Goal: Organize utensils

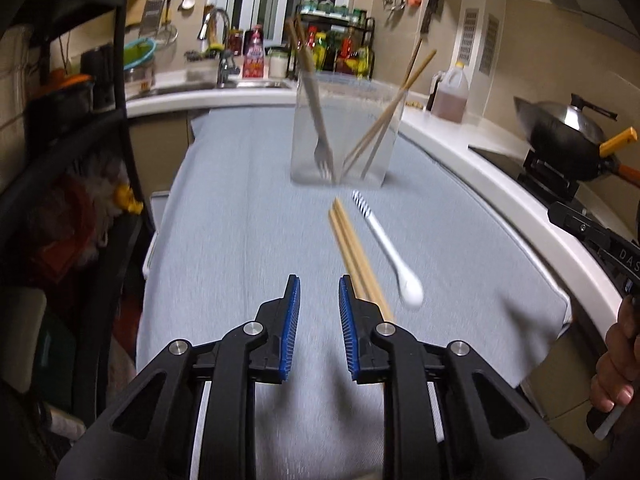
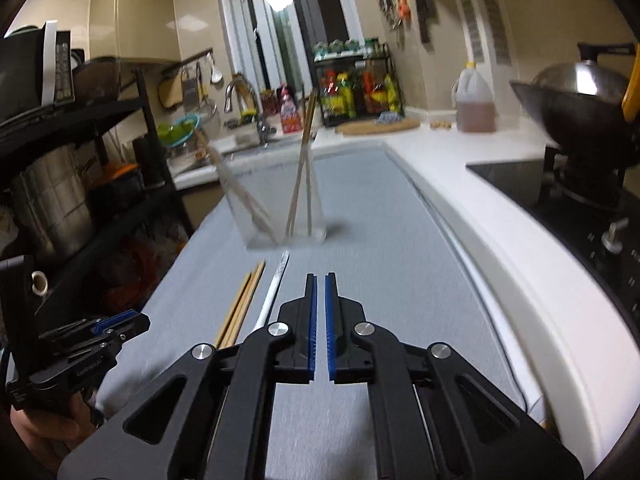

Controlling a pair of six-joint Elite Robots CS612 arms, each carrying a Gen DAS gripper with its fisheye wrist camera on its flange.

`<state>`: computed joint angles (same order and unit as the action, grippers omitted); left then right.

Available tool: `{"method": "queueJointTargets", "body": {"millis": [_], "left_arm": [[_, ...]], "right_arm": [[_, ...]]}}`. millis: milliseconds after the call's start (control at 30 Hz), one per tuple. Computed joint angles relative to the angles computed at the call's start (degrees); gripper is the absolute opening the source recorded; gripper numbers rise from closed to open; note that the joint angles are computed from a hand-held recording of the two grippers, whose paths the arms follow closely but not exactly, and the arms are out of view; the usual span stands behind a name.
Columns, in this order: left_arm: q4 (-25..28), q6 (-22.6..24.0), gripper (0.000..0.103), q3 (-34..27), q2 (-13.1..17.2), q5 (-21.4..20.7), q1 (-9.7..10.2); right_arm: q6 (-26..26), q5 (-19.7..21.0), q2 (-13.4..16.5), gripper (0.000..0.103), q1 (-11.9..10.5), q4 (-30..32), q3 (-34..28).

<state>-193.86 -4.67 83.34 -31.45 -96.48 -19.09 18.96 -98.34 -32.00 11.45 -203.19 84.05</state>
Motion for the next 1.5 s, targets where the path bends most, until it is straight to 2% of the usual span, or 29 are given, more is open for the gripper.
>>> {"method": "queueJointTargets", "body": {"millis": [167,400,500,533,600,767,867,967,1000,1200,1333,1500], "left_arm": [[1.09,-1.44,0.02,2.34,0.02,-2.31,-0.11],[0.85,0.11,0.02,2.76,0.34,-3.23,-1.4],[2.07,0.24,0.019,2.63,0.55,-2.2,-1.81],[1.87,0.53,0.012,2.92,0.46,-1.18,-1.97],[1.26,0.15,0.007,3.3,0.38,0.85,-2.08],[-1.51,-2.17,0.006,4.18,0.59,2.3,-1.39],[-2.56,-1.8,0.006,4.43,0.72,1.78,-1.13],[-3.15,-1.77,0.006,4.57,0.8,0.93,-0.89],[-3.33,-1.49,0.006,4.61,0.83,0.82,-0.88],[-3.66,-0.99,0.006,4.26,1.12,0.77,-0.86],[-3.27,-0.69,0.006,4.22,1.07,1.05,-0.94],[-3.12,-0.45,0.006,4.3,1.02,0.43,-0.77]], "right_arm": [[-0.58,2.82,0.66,0.006,0.11,2.59,0.57],[-1.04,8.11,1.81,0.008,0.62,5.39,-0.65],[-0.67,10.12,2.14,0.008,0.82,6.53,-1.27],[-0.44,10.69,2.24,0.008,0.82,7.02,-1.48],[-0.25,12.16,2.53,0.008,0.93,7.94,-2.11],[-1.9,15.68,3.95,0.008,1.86,12.09,-5.77],[-2.78,15.02,4.71,0.008,2.63,15.08,-7.77],[-3.45,11.74,5.23,0.01,3.38,19.3,-9.53],[-2.95,12.46,5.36,0.01,3.3,20.3,-9.83],[-4.58,10.11,5.21,0.015,3.77,21.06,-9.59],[-5.51,8.66,4.91,0.007,3.87,21.25,-9.07],[-3.37,9.84,4.36,0.004,3.2,21.1,-7.99]]}}
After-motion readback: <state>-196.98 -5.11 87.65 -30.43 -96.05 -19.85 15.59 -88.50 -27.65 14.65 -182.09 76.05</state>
